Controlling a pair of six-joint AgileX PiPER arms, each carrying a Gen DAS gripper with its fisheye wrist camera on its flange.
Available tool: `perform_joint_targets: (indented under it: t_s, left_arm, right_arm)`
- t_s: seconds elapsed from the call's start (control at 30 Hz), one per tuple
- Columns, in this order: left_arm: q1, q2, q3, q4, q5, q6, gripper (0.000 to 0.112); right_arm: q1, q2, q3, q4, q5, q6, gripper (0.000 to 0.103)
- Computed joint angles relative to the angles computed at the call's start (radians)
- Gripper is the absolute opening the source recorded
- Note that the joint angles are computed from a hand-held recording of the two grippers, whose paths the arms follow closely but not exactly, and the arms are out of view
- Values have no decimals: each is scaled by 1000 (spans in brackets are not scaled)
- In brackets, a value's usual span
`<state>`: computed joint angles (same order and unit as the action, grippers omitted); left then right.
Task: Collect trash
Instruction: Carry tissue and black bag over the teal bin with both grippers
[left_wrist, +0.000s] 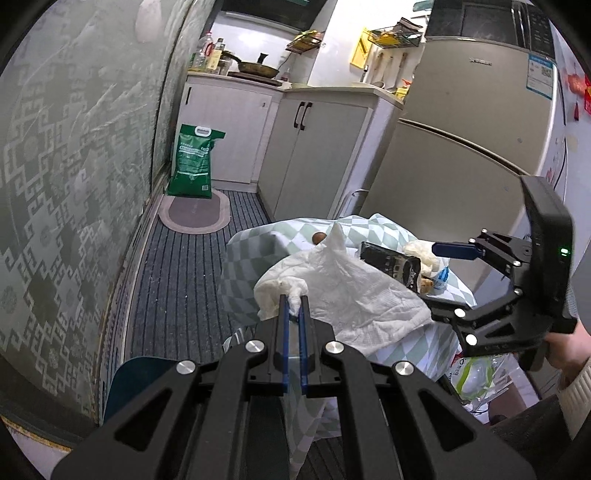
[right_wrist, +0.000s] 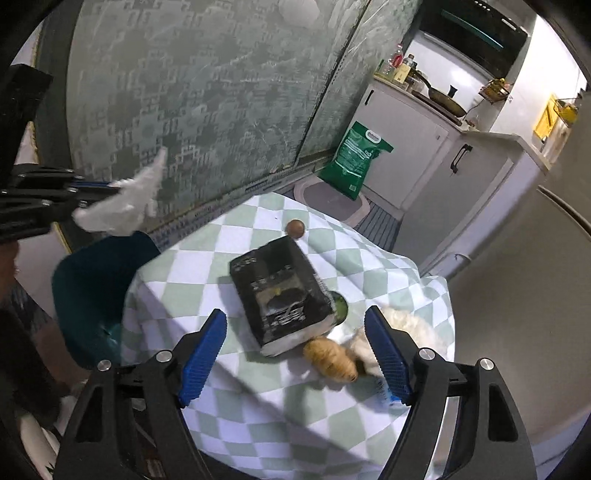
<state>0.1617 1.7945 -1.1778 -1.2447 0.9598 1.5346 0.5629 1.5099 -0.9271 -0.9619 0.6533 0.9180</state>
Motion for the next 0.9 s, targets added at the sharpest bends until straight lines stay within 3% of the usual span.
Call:
perform_joint_targets:
  t_s: [0.23,0.57,0.63,0.7,0.9]
  left_arm:
    - [19,40,-52,110,-41,-144,5]
    - [33,41,-35,215,-86,-142,5]
    - [31,42,-28,240,-116,-145,5]
    - [33,48,-27,262,-122,-151,5]
    - [37,74,-41,329,-126,-170,5]
  right_arm:
    - [-23,96,-83,50,-6,-133,78]
    - [-44,175,-159,68,8,-186,79]
    - [-54,181,-177,126,3,-241,61]
    - [-53,196,-199,139,18,-250,53]
    - [-49,202,-224,180,30,-272,50]
